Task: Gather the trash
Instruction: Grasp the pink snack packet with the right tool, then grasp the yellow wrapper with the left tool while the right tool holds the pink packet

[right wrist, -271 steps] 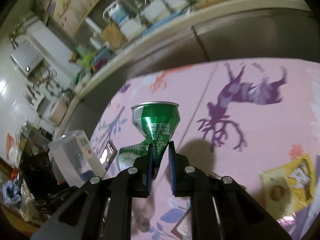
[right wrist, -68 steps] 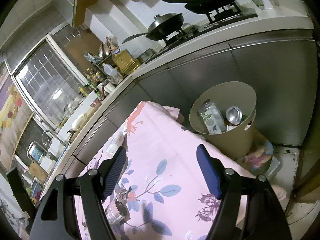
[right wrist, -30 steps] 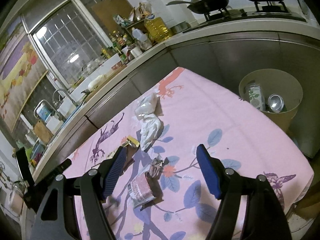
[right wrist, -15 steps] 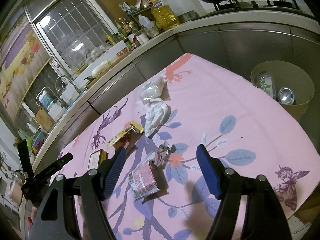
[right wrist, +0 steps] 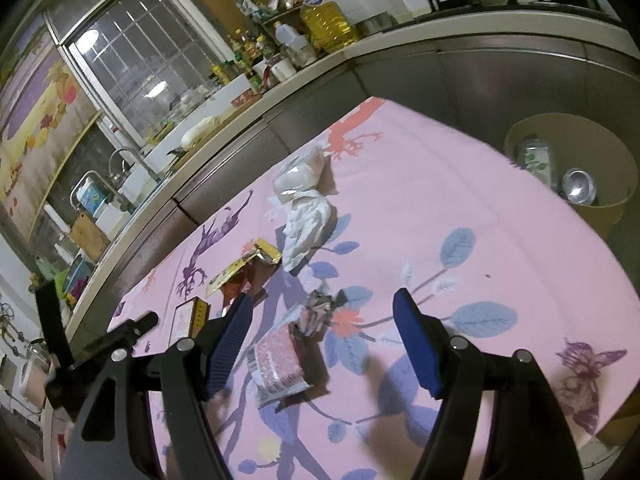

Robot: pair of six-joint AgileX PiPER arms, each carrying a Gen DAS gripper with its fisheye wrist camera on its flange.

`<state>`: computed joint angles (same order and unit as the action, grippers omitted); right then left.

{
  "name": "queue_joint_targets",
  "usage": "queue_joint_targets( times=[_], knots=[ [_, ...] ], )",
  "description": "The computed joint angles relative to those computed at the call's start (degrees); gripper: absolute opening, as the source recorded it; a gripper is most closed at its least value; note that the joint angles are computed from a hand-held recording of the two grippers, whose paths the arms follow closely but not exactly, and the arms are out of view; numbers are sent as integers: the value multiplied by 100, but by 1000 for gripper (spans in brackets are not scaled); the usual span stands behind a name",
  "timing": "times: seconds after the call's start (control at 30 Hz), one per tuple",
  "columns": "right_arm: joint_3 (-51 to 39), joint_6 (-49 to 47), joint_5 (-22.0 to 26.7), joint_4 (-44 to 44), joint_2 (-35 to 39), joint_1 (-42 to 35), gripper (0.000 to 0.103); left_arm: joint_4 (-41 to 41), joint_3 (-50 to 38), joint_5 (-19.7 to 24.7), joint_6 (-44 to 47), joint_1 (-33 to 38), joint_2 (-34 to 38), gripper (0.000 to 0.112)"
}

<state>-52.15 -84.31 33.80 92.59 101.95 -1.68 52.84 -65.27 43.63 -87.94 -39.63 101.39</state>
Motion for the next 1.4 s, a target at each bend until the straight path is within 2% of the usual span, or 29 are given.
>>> queue_joint_targets(
  times=[0.1, 0.17, 0.23, 0.3, 0.4, 0.5, 0.57, 0.6, 0.63, 0.7, 0.83, 0.93, 1.07, 1.13, 1.3, 1.4],
  knots=[
    [-596, 775, 438, -665, 287, 90, 70, -145, 78, -95, 34, 26, 98, 82],
    [-927, 1094, 637, -882, 431, 199, 66, -92, 140, -183, -63, 34, 74, 82],
    [-1170, 1163, 526, -1074, 514, 440, 61, 39, 105, -157, -62, -3, 68, 82],
    [-1596, 1406, 256, -1736, 731, 856, 57, 146, -21, -42, 41, -50, 105, 82],
    [-2519, 2550, 404, -3097, 1357, 1297, 53, 195, -29, -78, 110, -13, 11, 82],
    [-3168, 3227, 401, -3758, 1793, 1535, 52, 263, 99, -105, 20, 53, -84, 82],
    [-3699, 3600, 648, -4100, 2154, 1637, 41, 239, 161, -134, 50, 104, -116, 82],
    [-3917, 3730, 860, -4236, 2316, 1645, 19, 232, 172, -133, 75, 111, -118, 82],
    [-4119, 3821, 1114, -4284, 2491, 1623, 6, 224, 175, -132, 131, 125, -119, 82],
    [-3961, 3619, 1373, -3960, 2433, 1495, 0, 227, 156, -115, 222, 123, -116, 82],
    [-2789, 2582, 1558, -3178, 1613, 1004, 0, 187, 47, -165, 442, 153, -47, 82],
    [-1951, 1792, 1520, -2659, 968, 524, 0, 105, -162, -148, 629, 147, 110, 82],
    [-1468, 1343, 1726, -2051, 647, -246, 0, 39, -661, -78, 1038, 65, 443, 82],
    [-1416, 1281, 1849, -1901, 674, -541, 0, -76, -1107, 52, 1506, 48, 784, 82],
    [-1364, 1227, 2013, -1764, 795, -854, 0, -1142, -2494, 353, 3264, 273, 1710, 82],
    [-1439, 1269, 2089, -1736, 916, -883, 0, -1251, -3676, 994, 4053, 232, 2485, 82]
  ],
)
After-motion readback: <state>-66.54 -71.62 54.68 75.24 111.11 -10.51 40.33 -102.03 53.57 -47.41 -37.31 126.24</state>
